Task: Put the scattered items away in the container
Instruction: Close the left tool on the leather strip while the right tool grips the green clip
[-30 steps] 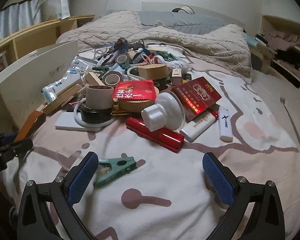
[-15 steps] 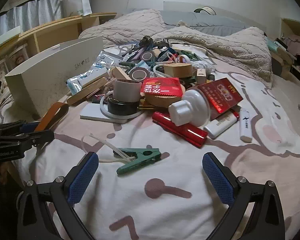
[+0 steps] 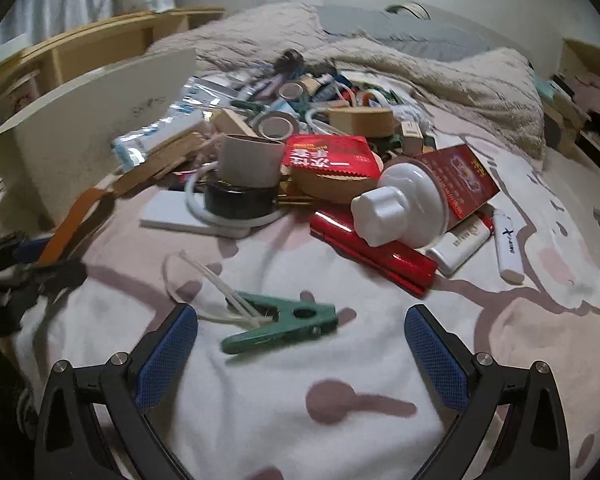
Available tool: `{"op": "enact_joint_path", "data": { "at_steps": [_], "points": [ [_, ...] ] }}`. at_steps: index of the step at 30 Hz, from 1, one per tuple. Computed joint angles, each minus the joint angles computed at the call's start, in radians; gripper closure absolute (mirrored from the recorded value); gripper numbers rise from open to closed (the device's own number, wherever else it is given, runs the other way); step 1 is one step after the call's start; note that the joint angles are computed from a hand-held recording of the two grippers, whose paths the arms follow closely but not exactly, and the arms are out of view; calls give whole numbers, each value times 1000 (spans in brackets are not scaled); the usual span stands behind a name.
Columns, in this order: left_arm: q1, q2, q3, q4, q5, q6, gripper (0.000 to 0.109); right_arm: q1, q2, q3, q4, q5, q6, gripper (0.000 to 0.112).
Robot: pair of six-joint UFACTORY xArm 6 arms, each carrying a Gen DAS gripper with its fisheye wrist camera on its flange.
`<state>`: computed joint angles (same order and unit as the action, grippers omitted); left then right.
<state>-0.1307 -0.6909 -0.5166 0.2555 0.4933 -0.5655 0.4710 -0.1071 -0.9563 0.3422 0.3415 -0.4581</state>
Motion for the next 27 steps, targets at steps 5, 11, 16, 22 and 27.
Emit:
{"op": "enact_joint_path", "data": {
  "at_steps": [5,11,16,22,27],
  "points": [
    [3,4,3,-5,-14,-3,54,7,33,-31,-75,-7,106,9],
    [20,19,10,-16,-63,-11,50,6,11,-3,-15,-36,96,11],
    [18,28,16,-36,-99,-3,36,6,0,8,12,-41,103,27],
    [15,45,16,7,-121,-44,27,20,-14,20,29,-39,47,52],
    [14,59,16,22,-134,-63,21,35,-28,35,3,-46,39,58]
  ]
}}
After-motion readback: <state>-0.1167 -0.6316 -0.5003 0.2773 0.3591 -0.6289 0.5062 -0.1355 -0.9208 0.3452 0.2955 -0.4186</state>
